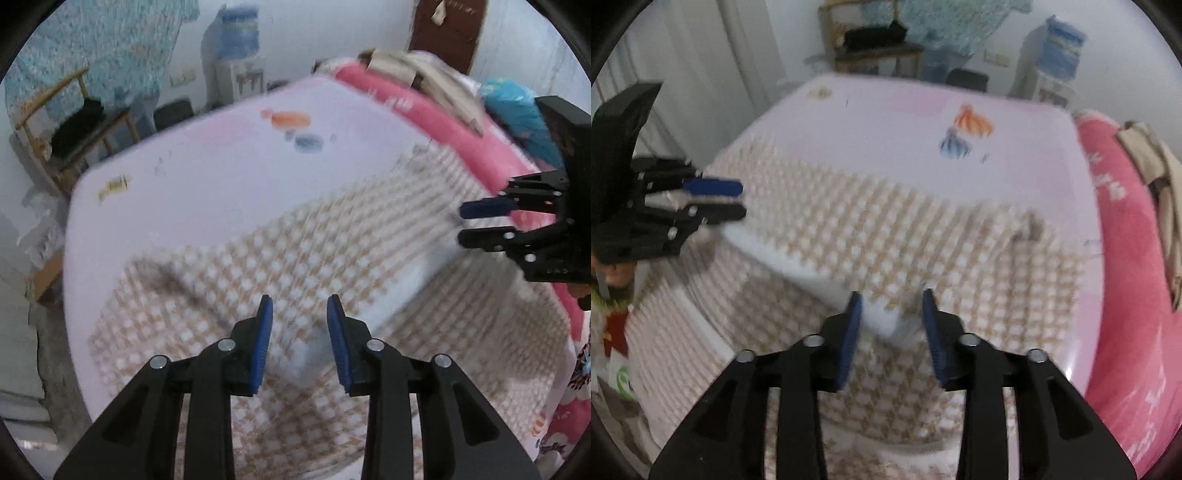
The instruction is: Fold large clothes
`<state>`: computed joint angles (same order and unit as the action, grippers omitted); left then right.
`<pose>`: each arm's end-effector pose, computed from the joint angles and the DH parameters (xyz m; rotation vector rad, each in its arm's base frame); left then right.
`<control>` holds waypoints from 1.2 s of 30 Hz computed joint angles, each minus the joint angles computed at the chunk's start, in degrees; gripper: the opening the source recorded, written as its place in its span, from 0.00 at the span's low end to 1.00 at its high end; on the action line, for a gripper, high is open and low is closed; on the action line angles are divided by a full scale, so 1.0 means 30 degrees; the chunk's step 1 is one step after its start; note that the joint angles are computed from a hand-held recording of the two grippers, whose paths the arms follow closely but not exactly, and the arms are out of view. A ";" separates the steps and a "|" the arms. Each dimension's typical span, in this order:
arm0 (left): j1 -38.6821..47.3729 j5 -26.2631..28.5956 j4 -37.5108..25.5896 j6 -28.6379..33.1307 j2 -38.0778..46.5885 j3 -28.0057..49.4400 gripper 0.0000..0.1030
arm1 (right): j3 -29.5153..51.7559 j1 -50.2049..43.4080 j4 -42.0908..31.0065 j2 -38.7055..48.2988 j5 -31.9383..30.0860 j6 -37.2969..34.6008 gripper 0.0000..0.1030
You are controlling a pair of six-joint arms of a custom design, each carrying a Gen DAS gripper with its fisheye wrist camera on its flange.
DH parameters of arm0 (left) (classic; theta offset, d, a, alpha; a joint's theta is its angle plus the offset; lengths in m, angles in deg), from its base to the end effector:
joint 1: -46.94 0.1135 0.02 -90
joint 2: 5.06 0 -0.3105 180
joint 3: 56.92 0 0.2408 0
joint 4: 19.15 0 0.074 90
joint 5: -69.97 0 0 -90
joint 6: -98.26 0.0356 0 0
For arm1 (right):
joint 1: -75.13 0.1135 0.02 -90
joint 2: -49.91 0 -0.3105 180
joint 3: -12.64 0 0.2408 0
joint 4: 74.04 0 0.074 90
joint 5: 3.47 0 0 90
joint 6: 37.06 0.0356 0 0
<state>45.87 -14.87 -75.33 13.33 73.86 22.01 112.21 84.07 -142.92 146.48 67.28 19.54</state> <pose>0.2620 -0.0081 0.3273 0.1713 2.5417 -0.0877 0.3340 0.0644 0.3363 -1.0443 2.4313 0.3186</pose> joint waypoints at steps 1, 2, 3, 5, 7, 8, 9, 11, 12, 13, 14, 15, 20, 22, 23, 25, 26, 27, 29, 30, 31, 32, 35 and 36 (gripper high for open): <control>0.0179 0.0128 0.0170 0.0292 -0.0207 0.0167 0.30 | 0.0339 0.0103 0.0063 0.0060 -0.0207 0.0293 0.40; -0.0086 -0.0243 0.0494 0.0293 -0.0312 0.0376 0.32 | 0.0617 0.0249 0.0157 -0.0019 -0.0329 0.0710 0.42; -0.0235 -0.0537 0.0703 0.0280 -0.0218 0.0498 0.33 | 0.0945 0.0513 0.0641 0.0161 -0.0293 0.1465 0.47; -0.0659 -0.1376 0.1150 -0.0264 0.0618 0.0869 0.38 | 0.1383 0.0900 0.1239 0.0746 -0.0280 0.2726 0.48; -0.0865 -0.2274 0.1545 -0.0782 0.1769 0.1075 0.42 | 0.1622 0.1256 0.2140 0.1764 -0.0015 0.4073 0.48; -0.0830 -0.2692 0.1870 -0.1069 0.2317 0.0992 0.43 | 0.1523 0.1428 0.2540 0.2019 0.0386 0.4606 0.48; -0.0757 -0.2945 0.1908 -0.1300 0.2678 0.0939 0.43 | 0.1400 0.1515 0.2893 0.2453 0.0793 0.4983 0.48; -0.0228 -0.2266 0.2566 -0.1574 0.3169 0.0357 0.43 | 0.1132 0.1605 0.3238 0.3079 0.1129 0.5191 0.48; 0.0034 -0.1821 0.3043 -0.1464 0.2879 -0.0022 0.43 | 0.0580 0.1657 0.3919 0.2750 0.1162 0.4940 0.48; 0.0101 -0.1731 0.2685 -0.1400 0.2799 0.0140 0.43 | 0.0615 0.1778 0.3681 0.2567 0.1508 0.4676 0.48; 0.0096 -0.1770 0.2152 -0.1507 0.2552 0.0359 0.43 | 0.0756 0.1810 0.3261 0.2333 0.1705 0.4764 0.48; 0.0107 -0.1709 0.1892 -0.1530 0.2283 0.0395 0.43 | 0.0685 0.1720 0.2927 0.1972 0.1588 0.4857 0.48; -0.0316 -0.1571 0.0982 -0.0928 0.0559 -0.0081 0.53 | -0.1024 0.1423 0.2937 0.0011 0.0787 0.3966 0.49; -0.1091 -0.2838 0.0568 -0.1045 0.1361 -0.0407 0.56 | -0.2236 0.2142 0.3795 0.0023 0.2554 0.3531 0.49; -0.1397 -0.3344 0.0932 -0.1179 0.1377 -0.0901 0.57 | -0.3141 0.2405 0.4801 -0.0379 0.3141 0.3266 0.49; -0.1532 -0.3722 0.1316 -0.1450 0.1140 -0.1198 0.59 | -0.3481 0.3041 0.5062 -0.0855 0.4421 0.3219 0.49; -0.1469 -0.3697 0.0906 -0.1756 0.0989 -0.0980 0.59 | -0.3196 0.3079 0.4534 -0.0987 0.4460 0.3590 0.49; -0.1404 -0.3603 0.0601 -0.1970 0.0693 -0.0858 0.59 | -0.2886 0.2874 0.3812 -0.1314 0.3866 0.3932 0.50; -0.1384 -0.3647 0.0032 -0.2186 -0.0265 -0.0797 0.60 | -0.3034 0.2500 0.3416 -0.2430 0.3201 0.4188 0.54; -0.1564 -0.3966 -0.0516 -0.2199 -0.1126 -0.0779 0.61 | -0.3378 0.2289 0.3401 -0.3361 0.3121 0.4293 0.58; -0.1844 -0.4374 -0.1041 -0.2310 -0.1855 -0.0782 0.64 | -0.3666 0.1905 0.3152 -0.4238 0.2557 0.4297 0.63; -0.2110 -0.4718 -0.1589 -0.2433 -0.2522 -0.0747 0.65 | -0.3914 0.1366 0.2679 -0.5074 0.1657 0.4299 0.65; -0.2946 -0.5223 -0.3385 -0.3032 -0.4613 -0.0566 0.76 | -0.5122 0.0039 0.1656 -0.7309 -0.0101 0.4154 0.73; -0.3480 -0.5320 -0.4180 -0.3639 -0.5533 -0.0595 0.78 | -0.5508 -0.0261 0.1354 -0.7948 -0.0434 0.4037 0.75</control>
